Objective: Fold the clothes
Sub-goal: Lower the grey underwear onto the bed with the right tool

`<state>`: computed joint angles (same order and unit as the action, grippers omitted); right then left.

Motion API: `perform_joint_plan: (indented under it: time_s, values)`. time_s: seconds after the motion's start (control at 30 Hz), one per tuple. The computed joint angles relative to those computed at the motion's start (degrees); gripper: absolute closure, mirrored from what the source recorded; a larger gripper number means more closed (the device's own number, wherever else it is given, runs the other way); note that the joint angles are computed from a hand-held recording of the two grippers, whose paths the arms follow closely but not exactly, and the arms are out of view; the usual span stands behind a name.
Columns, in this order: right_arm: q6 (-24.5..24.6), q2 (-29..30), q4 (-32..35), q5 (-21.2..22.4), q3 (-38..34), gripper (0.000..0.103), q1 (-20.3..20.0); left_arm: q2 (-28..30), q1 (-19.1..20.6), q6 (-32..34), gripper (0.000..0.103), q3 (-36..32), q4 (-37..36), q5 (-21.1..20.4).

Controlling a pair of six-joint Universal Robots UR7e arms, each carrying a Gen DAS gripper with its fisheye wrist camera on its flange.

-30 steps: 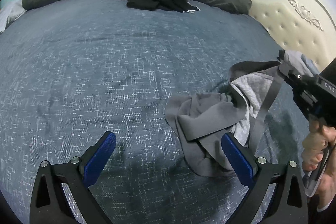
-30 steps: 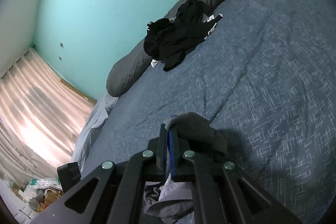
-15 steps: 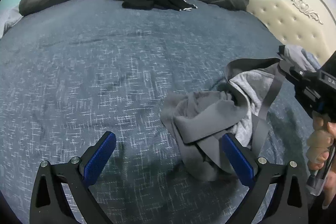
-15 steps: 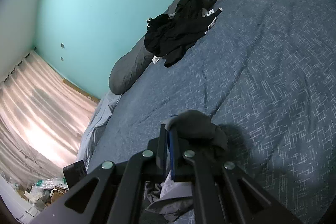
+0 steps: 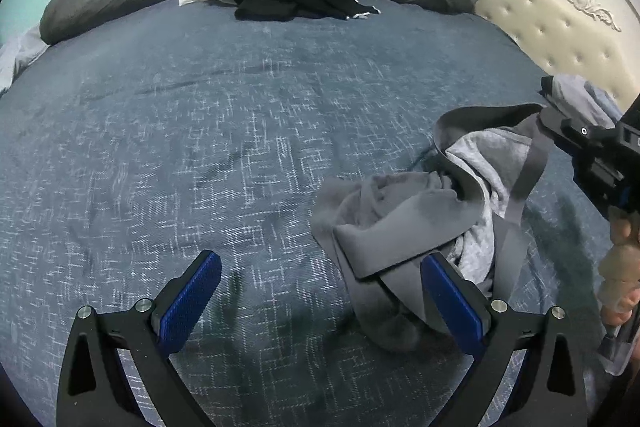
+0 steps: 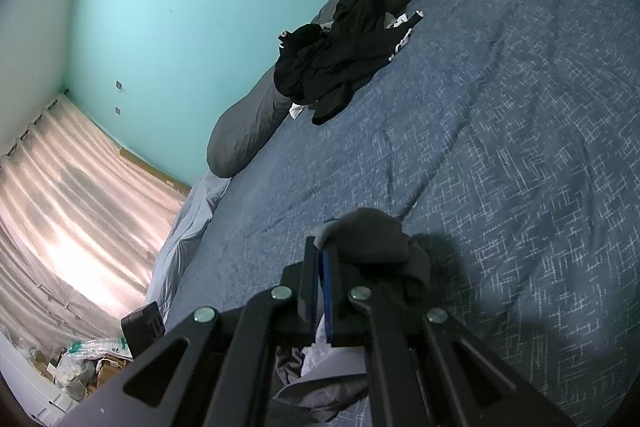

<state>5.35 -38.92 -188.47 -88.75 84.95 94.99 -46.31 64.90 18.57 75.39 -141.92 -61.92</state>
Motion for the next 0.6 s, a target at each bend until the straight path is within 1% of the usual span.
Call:
perform_joint_plan:
  time_s: [0.07, 0.13, 0.17, 0.2, 0.27, 0.37, 0.57, 0.6]
  values:
    - [0.0, 0.0, 0.0, 0.0, 0.0, 0.101, 0.0, -0.1, 0.2, -0.4, 0.005, -0.4, 0.5, -1.0]
    - [-0.1, 0.0, 0.0, -0.1, 0.0, 0.101, 0.0, -0.1, 0.2, -0.6, 0.016, -0.5, 0.7, -1.1]
    - [-0.1, 0.0, 0.0, -0.2, 0.0, 0.101, 0.0, 0.0, 0.2, -0.6, 0.025, -0.6, 1.0, -0.9]
    - [-0.1, 0.0, 0.1, -0.3, 0.0, 0.101, 0.0, 0.1, 0.1, -0.4, 0.029, -0.8, 1.4, -1.0]
    - [-0.1, 0.1, 0.1, -0.4, 0.0, 0.101, 0.1, 0.2, 0.2, -0.3, 0.03, -1.1, 2.1, -1.2]
    - [-0.5, 0.2, 0.3, -0.4, -0.1, 0.101, 0.2, 0.1, 0.1, 0.3, 0.039, -1.2, 2.2, -1.8]
    - [-0.4, 0.1, 0.3, -0.5, 0.0, 0.101, 0.2, 0.0, -0.2, 1.0, 0.04, -1.1, 2.2, -2.4]
    - [-0.5, 0.1, 0.3, -0.5, 0.0, 0.101, 0.2, 0.0, -0.1, 0.9, 0.043, -1.2, 2.6, -2.7]
